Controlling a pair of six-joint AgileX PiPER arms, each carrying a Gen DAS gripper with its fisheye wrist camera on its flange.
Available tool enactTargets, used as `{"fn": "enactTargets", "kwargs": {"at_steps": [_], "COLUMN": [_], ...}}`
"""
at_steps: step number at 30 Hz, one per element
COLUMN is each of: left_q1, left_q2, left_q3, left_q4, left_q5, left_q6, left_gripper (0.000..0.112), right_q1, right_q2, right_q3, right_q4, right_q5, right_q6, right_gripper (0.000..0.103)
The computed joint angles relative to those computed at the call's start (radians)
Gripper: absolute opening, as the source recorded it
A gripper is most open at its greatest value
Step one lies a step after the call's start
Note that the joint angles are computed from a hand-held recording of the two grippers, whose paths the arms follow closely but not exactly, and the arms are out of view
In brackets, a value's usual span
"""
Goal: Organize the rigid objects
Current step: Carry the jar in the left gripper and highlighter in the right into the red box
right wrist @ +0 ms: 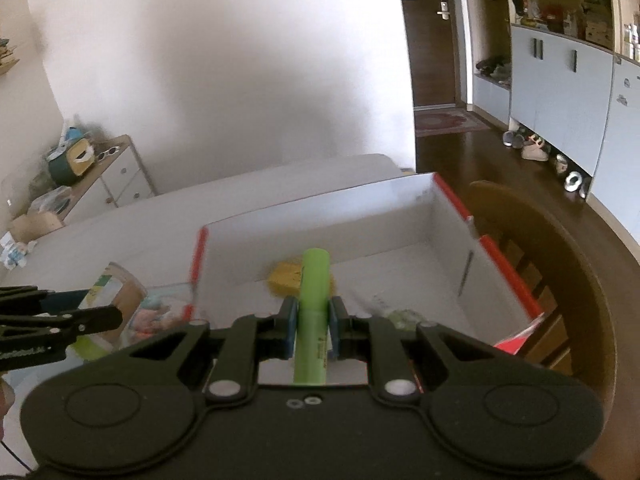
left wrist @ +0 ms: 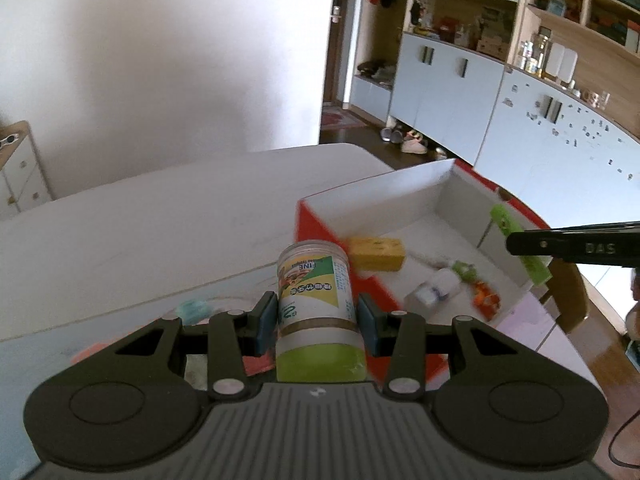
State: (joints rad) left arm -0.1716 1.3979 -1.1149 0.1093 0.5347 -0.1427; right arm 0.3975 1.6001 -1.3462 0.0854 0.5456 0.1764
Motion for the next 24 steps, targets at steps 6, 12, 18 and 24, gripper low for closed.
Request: {"fn": "enactTargets", "kwargs": {"at_steps": [6, 12, 18, 24], "left_q1": [-0.109, -0.176, -0.220, -0.244], "left_q2": [0.120, 0.275, 0.448, 0.608], "left_q3": [-0.138, -0.313, -0.493, -0.665], "left_q4": [0.111, 0.176, 0.237, 0.276], "left_q5": [0.033, 0.083, 0.170, 0.291], "left_q6": [-0.126, -0.202, -0.260, -0.267], "left_gripper": [0.043, 0.043, 0.043, 0.043], "right_q1": [-0.090, -0.154, -0.174, -0.193], "right_q2": [0.049, 0.103, 0.171, 0.235], "right_q3": [-0.031, -0.059, -0.104, -0.165], "right_q4": [0.127, 0.231, 0.269, 0.289], "right_q5": [0.003, 0.020, 0.061, 0.127], "right_q6": [-0.174, -0.323, -0.404, -0.470], "right_gripper": [0.016, 0.016, 0.016, 0.016]}}
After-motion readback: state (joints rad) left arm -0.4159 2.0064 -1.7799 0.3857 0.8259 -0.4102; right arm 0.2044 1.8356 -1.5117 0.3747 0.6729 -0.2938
